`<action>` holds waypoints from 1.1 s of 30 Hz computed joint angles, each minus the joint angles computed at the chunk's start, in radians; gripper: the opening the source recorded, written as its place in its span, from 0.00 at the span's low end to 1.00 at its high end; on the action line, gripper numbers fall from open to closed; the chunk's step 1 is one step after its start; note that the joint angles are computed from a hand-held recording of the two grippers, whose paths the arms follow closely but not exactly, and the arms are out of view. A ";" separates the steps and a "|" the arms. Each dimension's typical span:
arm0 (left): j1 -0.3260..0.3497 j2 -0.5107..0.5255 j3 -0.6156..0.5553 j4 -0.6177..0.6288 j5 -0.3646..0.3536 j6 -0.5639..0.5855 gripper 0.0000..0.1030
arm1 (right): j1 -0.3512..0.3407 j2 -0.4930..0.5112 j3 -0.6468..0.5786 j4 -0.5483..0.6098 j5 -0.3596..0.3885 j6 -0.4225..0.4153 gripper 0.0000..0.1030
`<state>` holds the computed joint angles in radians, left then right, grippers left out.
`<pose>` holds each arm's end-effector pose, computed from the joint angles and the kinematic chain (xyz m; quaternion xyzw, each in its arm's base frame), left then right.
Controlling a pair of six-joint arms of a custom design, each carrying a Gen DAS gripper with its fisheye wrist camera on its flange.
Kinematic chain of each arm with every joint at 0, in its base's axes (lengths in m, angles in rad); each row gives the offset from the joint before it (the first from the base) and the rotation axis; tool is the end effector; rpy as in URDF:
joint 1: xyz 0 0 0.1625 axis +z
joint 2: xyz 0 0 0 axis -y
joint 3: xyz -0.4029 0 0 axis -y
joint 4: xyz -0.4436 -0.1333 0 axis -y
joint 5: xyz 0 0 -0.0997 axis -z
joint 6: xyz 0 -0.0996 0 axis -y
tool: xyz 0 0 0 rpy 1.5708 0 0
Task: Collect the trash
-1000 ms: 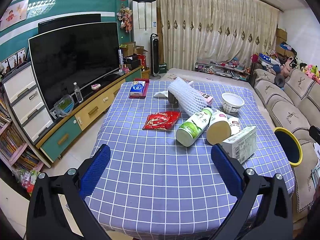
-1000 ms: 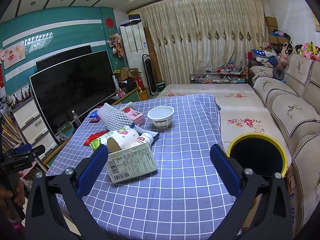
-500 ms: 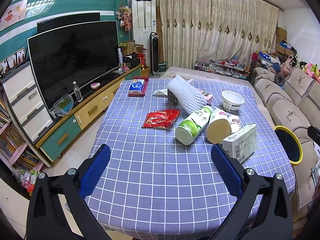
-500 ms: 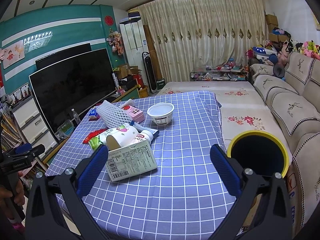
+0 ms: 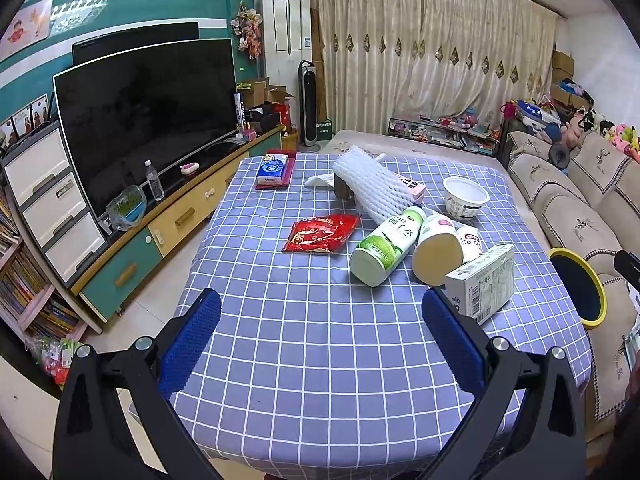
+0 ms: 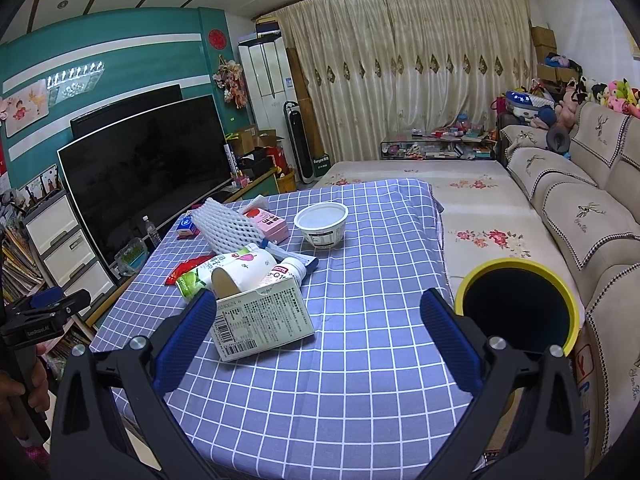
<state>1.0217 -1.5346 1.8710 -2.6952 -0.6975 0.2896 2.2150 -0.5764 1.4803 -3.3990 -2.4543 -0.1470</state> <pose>-0.1077 -0.5777 0.4443 0.1924 0.8303 -0.3955 0.3422 0.4790 -0.5440 0.0750 0.1359 -0.8201 0.4848 0.2717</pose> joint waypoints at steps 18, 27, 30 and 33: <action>0.032 0.073 -0.063 0.001 -0.019 0.023 0.96 | -0.037 0.012 -0.044 0.103 0.025 0.036 0.94; 0.125 0.304 -0.314 -0.061 -0.083 0.104 0.96 | -0.110 0.092 -0.279 0.281 0.069 0.006 0.94; 0.150 0.398 -0.427 -0.082 -0.087 0.148 0.96 | -0.144 0.138 -0.404 0.400 0.111 0.016 0.94; 0.174 0.491 -0.548 -0.098 -0.098 0.182 0.96 | -0.179 0.221 -0.586 0.547 0.112 0.030 0.86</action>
<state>1.1958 -1.0434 1.3226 -2.7932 -0.7955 0.4720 2.0357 -0.3557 0.8945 -2.8524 -2.3423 -0.1170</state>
